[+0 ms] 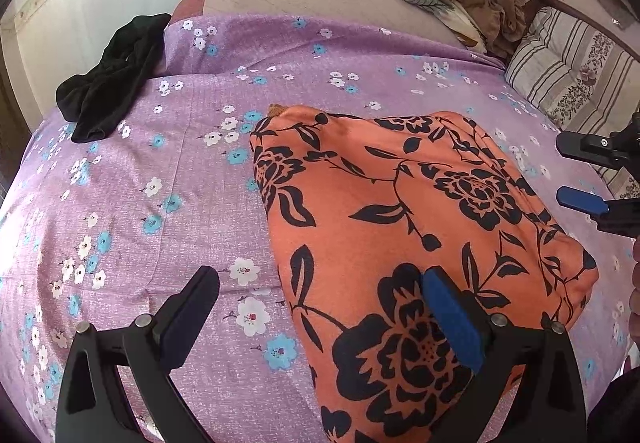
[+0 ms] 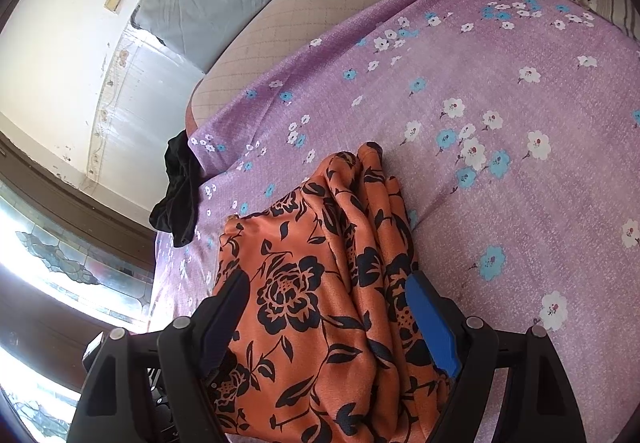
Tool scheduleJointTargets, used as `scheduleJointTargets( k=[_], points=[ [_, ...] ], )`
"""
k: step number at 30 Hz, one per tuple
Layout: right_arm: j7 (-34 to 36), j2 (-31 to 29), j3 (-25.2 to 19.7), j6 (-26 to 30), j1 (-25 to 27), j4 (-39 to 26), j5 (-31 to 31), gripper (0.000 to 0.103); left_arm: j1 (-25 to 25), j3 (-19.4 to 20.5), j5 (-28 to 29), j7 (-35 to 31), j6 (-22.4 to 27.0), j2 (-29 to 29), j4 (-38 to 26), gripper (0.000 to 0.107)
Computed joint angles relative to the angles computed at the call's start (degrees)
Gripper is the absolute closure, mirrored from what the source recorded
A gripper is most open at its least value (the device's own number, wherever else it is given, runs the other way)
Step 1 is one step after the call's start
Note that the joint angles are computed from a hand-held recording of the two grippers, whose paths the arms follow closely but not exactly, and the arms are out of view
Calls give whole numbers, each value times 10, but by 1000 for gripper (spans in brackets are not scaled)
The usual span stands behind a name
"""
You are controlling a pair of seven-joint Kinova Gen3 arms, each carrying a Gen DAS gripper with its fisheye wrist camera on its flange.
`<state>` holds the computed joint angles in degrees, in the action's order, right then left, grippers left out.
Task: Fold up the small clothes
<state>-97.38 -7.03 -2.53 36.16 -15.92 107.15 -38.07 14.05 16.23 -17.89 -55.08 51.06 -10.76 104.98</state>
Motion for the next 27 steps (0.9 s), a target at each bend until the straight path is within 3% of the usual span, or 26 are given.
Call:
scheduleJointTargets(
  k=[27],
  points=[
    [8, 8, 3, 13, 7, 1, -25, 20, 3, -7, 17, -10, -7, 4, 3, 6]
  ],
)
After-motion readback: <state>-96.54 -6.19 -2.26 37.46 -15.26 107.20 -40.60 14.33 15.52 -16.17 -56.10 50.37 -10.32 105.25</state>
